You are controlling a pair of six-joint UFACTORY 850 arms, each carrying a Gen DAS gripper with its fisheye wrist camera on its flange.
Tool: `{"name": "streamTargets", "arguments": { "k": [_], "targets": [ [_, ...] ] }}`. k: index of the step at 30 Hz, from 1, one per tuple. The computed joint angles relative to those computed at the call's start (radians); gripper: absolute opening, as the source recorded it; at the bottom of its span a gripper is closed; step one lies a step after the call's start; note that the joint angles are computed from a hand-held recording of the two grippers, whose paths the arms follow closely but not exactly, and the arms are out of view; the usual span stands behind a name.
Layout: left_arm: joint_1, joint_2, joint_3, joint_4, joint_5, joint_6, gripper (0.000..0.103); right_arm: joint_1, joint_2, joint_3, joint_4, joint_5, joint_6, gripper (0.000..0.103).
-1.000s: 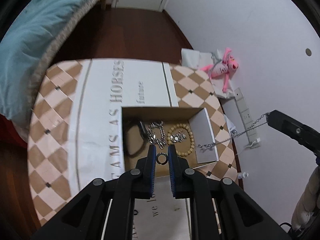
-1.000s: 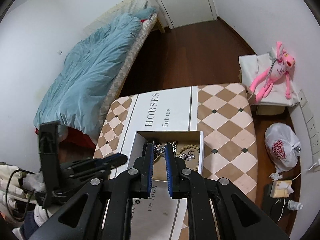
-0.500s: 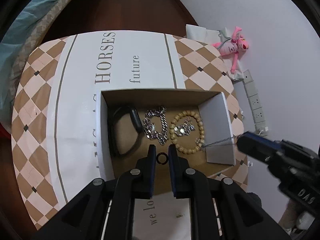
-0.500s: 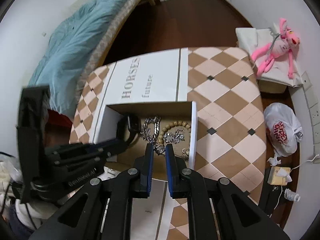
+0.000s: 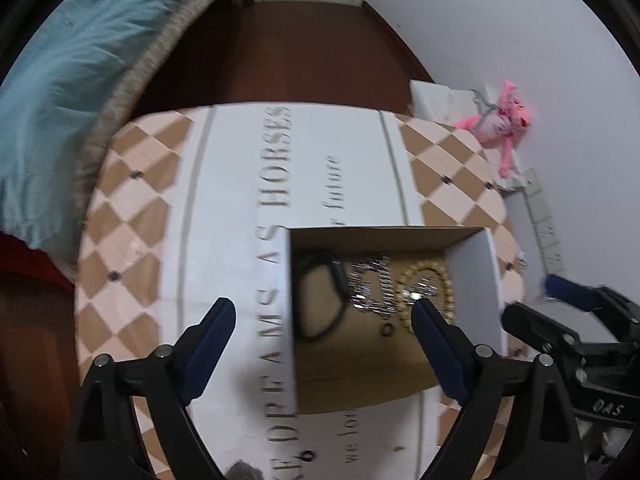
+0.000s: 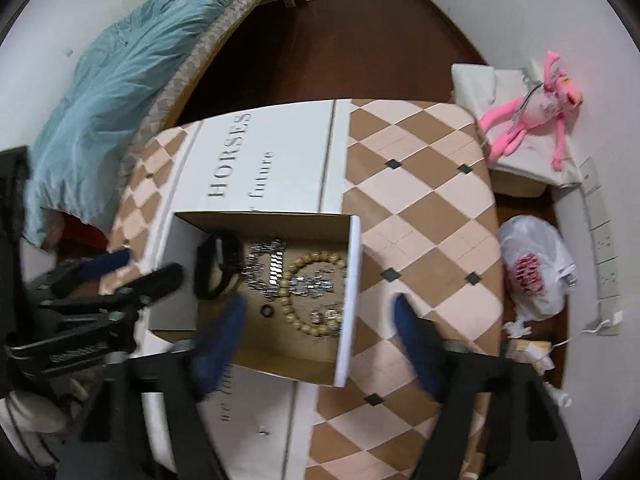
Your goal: Organize jewelry
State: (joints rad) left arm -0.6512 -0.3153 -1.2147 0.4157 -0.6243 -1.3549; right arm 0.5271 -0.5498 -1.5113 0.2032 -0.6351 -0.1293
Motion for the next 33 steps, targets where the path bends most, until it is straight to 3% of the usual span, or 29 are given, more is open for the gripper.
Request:
{"name": "streamTargets", "arguments": {
  "k": [6, 14, 33],
  "targets": [
    [-0.049, 0.009, 0.031, 0.148, -0.107, -0.18, 0.098, 0.034, 0.018, 0.067, -0.257, 0.044, 0.237, 0.102],
    [-0.082, 0.02, 0.066, 0.162, -0.111, -0.252, 0.098, 0.047, 0.055, 0.139, -0.315, 0.087, 0.322, 0.102],
    [-0.265, 0.103, 0.027, 0.356, -0.372, -0.462, 0.098, 0.084, 0.369, 0.396, -0.66, 0.249, 0.694, 0.102]
  ]
}}
